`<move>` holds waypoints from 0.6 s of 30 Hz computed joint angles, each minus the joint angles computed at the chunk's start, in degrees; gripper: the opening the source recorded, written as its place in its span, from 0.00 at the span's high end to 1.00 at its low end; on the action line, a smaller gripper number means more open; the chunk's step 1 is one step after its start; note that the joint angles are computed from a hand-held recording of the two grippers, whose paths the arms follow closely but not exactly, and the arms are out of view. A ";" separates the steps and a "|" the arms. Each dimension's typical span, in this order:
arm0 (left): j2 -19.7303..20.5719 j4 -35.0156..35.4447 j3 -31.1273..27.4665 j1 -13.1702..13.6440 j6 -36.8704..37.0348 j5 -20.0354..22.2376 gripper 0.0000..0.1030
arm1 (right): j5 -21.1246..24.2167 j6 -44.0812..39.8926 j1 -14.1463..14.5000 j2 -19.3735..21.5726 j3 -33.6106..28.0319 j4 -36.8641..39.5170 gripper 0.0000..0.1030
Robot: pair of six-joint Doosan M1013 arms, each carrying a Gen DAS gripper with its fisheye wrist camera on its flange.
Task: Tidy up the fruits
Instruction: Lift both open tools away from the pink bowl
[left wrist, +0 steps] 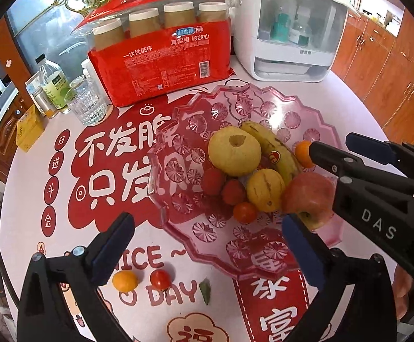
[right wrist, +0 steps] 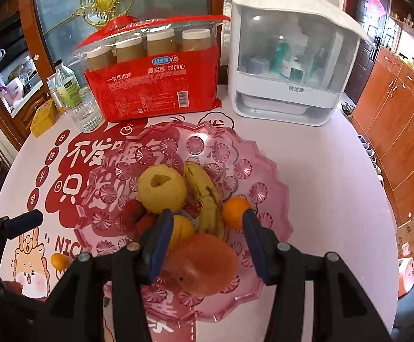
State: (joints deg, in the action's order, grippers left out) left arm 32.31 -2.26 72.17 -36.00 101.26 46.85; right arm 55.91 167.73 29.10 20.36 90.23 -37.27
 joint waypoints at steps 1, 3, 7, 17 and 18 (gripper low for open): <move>-0.25 -0.13 0.21 0.01 0.14 0.02 0.00 | 0.28 0.48 0.22 -0.20 0.07 -0.20 0.51; -0.89 -0.40 0.86 0.02 0.51 -0.11 0.00 | 0.72 1.26 0.62 -0.52 0.20 -0.60 0.51; -2.29 -1.30 2.34 0.29 1.42 -0.84 0.00 | 2.01 2.61 1.61 -1.13 0.40 -1.81 0.51; -6.35 -3.41 6.46 1.80 1.48 -2.39 0.00 | 4.50 6.83 4.69 -2.75 1.00 -4.03 0.48; -6.76 -3.78 6.92 2.00 1.63 -2.48 0.00 | 4.79 7.25 5.09 -2.87 1.05 -4.30 0.47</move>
